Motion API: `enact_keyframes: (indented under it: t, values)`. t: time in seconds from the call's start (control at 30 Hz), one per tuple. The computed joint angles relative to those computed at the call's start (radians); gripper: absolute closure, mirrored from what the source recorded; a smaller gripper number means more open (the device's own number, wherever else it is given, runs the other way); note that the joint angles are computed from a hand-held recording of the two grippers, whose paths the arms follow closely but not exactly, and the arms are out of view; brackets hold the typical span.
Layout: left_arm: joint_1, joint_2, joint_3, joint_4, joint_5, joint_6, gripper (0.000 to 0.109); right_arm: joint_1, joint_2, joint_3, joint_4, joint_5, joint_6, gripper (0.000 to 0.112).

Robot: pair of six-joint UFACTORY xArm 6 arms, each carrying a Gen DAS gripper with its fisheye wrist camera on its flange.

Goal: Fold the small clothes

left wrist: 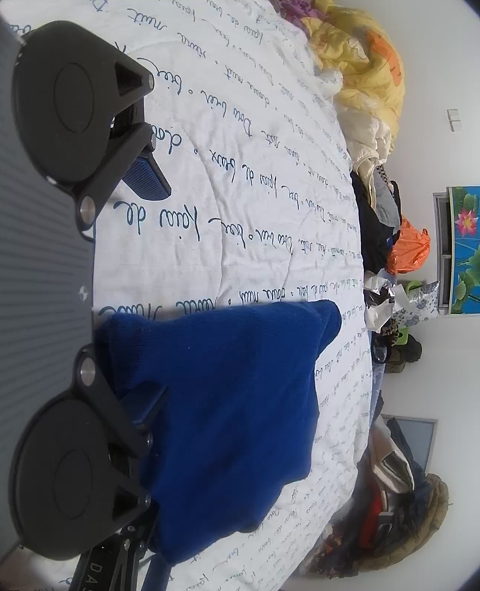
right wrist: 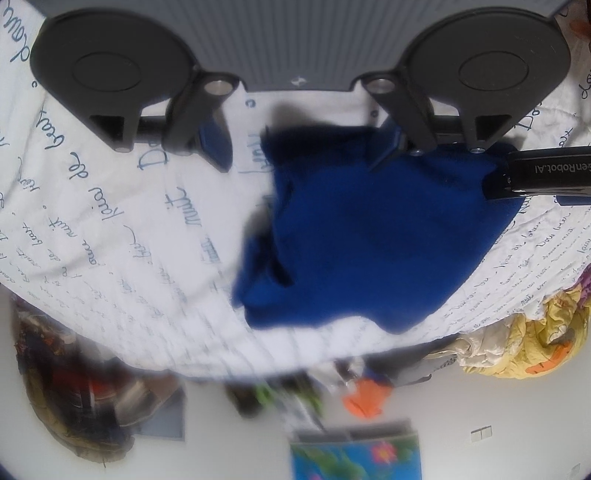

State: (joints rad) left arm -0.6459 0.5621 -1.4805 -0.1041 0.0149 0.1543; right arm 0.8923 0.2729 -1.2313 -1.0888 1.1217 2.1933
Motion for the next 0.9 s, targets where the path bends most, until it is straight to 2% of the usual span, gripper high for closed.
enact_keyframes:
  t: [0.17, 0.77, 0.9]
  values:
    - [0.003, -0.019, 0.023, 0.025, -0.013, -0.013, 0.006, 0.008, 0.0, -0.008, 0.007, 0.015, -0.013, 0.032]
    - [-0.001, -0.088, 0.126, -0.068, -0.04, 0.105, 0.006, 0.048, 0.007, -0.044, 0.018, 0.06, -0.047, 0.032]
    - [0.003, -0.088, 0.134, -0.049, -0.035, 0.09, 0.006, 0.048, 0.008, -0.044, 0.025, 0.055, -0.048, 0.032]
